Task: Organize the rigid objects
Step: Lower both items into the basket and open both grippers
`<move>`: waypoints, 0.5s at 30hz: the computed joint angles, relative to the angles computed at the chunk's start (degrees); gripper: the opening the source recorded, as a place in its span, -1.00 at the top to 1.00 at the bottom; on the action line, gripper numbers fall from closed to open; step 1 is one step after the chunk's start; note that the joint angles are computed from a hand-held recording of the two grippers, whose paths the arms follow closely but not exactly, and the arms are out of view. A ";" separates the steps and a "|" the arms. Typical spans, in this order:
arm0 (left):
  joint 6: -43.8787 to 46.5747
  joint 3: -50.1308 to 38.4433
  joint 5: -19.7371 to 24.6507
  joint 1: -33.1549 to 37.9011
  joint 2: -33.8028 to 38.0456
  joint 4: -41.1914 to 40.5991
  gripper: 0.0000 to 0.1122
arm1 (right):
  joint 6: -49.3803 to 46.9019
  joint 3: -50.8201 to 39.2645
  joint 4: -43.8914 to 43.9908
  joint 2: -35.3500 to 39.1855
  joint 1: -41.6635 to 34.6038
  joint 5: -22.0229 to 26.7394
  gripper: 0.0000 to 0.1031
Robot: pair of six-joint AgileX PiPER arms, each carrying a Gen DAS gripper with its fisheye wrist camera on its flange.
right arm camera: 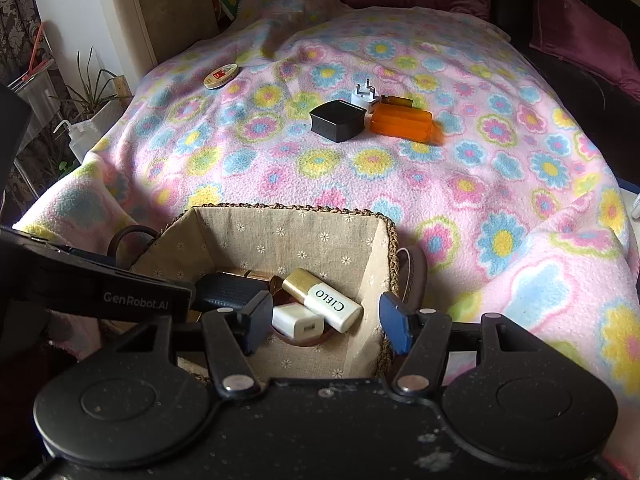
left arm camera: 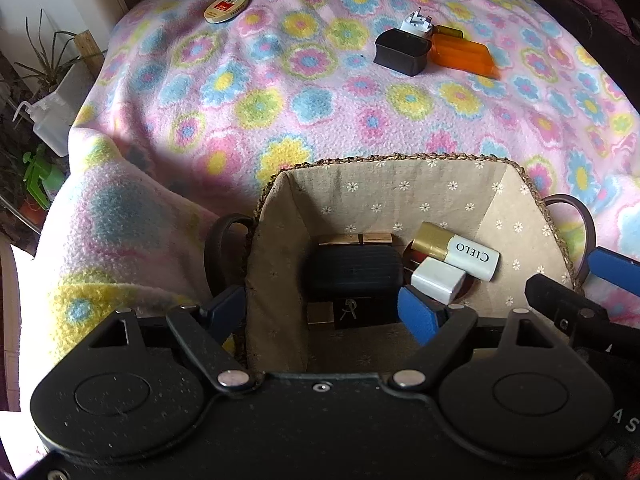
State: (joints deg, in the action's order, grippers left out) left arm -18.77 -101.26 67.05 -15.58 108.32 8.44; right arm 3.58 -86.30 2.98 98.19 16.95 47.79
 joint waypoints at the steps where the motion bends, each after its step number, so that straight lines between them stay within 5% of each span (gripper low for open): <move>1: -0.04 -0.04 0.07 -0.02 -0.02 0.13 -0.44 | 0.00 -0.03 -0.03 0.02 0.00 0.01 -0.16; 15: 0.09 0.07 0.57 -0.10 -0.48 0.30 -0.44 | 2.76 -0.05 -3.08 -0.28 0.77 0.48 -0.44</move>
State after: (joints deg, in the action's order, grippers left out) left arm -18.68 -101.19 67.63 -15.68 107.85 8.74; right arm 6.34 -86.35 -0.10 97.91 17.71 48.27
